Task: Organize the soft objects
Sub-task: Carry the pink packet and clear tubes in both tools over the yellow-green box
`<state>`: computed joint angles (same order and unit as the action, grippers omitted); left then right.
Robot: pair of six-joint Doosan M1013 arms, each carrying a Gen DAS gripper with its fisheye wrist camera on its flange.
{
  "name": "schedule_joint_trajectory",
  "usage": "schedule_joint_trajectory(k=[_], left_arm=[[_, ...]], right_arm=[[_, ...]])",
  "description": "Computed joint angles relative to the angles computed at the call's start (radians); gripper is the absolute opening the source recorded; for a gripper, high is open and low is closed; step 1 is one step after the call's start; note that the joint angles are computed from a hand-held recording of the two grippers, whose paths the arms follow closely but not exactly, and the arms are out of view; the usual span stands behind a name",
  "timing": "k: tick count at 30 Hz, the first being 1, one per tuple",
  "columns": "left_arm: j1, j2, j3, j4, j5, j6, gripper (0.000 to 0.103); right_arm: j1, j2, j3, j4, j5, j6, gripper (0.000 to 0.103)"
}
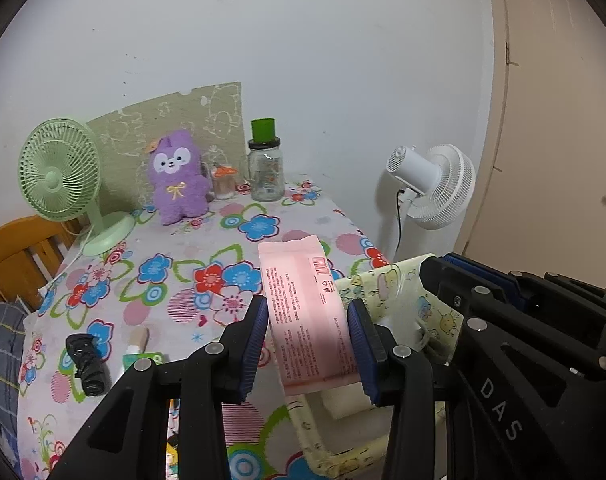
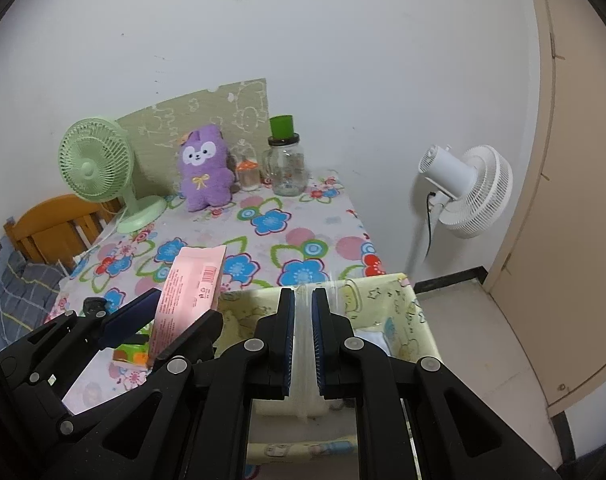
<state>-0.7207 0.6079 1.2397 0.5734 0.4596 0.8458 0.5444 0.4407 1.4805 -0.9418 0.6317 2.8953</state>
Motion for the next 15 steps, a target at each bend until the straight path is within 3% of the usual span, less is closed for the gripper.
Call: schedule_joint_trajectory(k=[15], left_arm=[[-0.009, 0.051, -0.062, -0.14, 0.041, 0.132, 0.042]], right_arm=[[-0.036, 0.003, 0.019, 0.105, -0.022, -0.077, 0.012]])
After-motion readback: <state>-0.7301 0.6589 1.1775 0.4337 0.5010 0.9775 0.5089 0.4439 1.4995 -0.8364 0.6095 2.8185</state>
